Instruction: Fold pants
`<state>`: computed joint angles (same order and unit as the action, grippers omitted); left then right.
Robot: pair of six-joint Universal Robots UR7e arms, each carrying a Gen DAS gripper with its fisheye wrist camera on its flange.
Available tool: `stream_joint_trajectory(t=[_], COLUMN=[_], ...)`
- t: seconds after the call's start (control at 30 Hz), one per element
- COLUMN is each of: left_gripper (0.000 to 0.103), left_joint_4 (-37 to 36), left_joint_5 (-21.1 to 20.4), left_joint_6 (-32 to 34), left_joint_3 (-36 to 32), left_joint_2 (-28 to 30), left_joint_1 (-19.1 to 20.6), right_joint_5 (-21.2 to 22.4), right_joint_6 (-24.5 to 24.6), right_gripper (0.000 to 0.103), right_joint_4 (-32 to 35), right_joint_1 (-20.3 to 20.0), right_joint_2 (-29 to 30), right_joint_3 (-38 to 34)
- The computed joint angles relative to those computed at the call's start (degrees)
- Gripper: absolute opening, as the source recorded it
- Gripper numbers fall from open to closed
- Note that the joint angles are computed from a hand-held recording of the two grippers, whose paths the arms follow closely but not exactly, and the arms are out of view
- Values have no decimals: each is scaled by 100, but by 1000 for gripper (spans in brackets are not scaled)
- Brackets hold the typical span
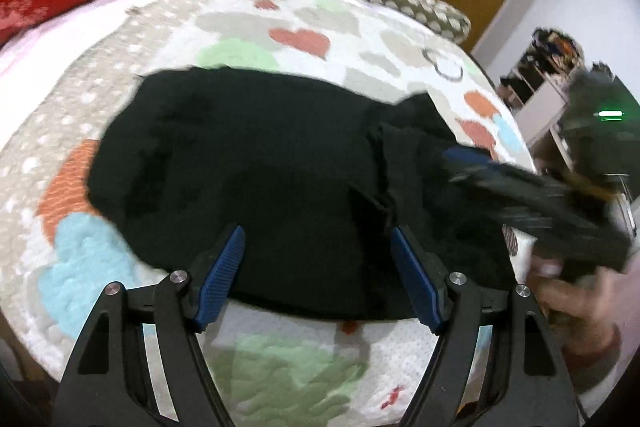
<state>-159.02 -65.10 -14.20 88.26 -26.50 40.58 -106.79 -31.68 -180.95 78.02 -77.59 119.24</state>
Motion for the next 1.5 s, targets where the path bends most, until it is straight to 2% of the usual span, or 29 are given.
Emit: stream_joint_trajectory(t=[0.07, 0.13, 0.2, 0.27, 0.4, 0.47, 0.53, 0.63, 0.73, 0.97, 1.1, 1.17, 1.23, 1.33, 1.5], left_gripper=[76, 76, 76, 76, 76, 76, 76, 76, 76, 76, 76, 76, 76, 76, 76], left_joint_4=[-203, -382, -593, -881, -1131, -1068, -1073, -1425, -1646, -1569, -1540, -1480, -1452, -1421, -1399], left_joint_5=[58, -16, -51, -128, -249, -64, 80, 279, 458, 424, 448, 429, 494, 553, 597], left_joint_6=[-65, -141, -239, -387, -745, -922, -1006, -1187, -1501, -1855, -1831, -1856, -1749, -1677, -1680], left_joint_3=[125, 224, 331, 446, 553, 581, 675, 968, 1197, 1132, 928, 884, 842, 808, 802], left_joint_2=[-92, -181, -253, -308, -349, -368, -441, -577, -667, -619, -452, -415, -386, -376, -376], left_joint_1=[-3, 27, 45, 76, 143, 130, 124, 131, 181, 384, 479, 537, 534, 530, 495], right_joint_5=[-133, -191, -2, 102, 250, -98, -210, 197, 635, 814, 588, 328, 278, 461, 349], right_joint_6=[-92, -14, 26, -65, -198, -477, -542, -426, -400, -30, -10, -107, -134, -119, -176], right_gripper=[48, 48, 48, 50, 57, 57, 57, 57, 63, 65, 65, 65, 65, 65, 65], right_joint_4=[-182, -43, 50, -150, -82, -423, -476, -85, 180, 1058, 1336, 1431, 1512, 1540, 1477], right_joint_1=[35, 80, 75, 81, 55, 163, 291, 329, 360, 595, 838, 972, 1011, 995, 1021], right_joint_2=[285, 211, -88, -356, -362, -36, -53, -338, -390, 333, 881, 1151, 1258, 1270, 1211], right_joint_3=[-134, -154, 18, 304, 596, 633, 635, 551, 335, -694, -1308, -1578, -1698, -1683, -1542])
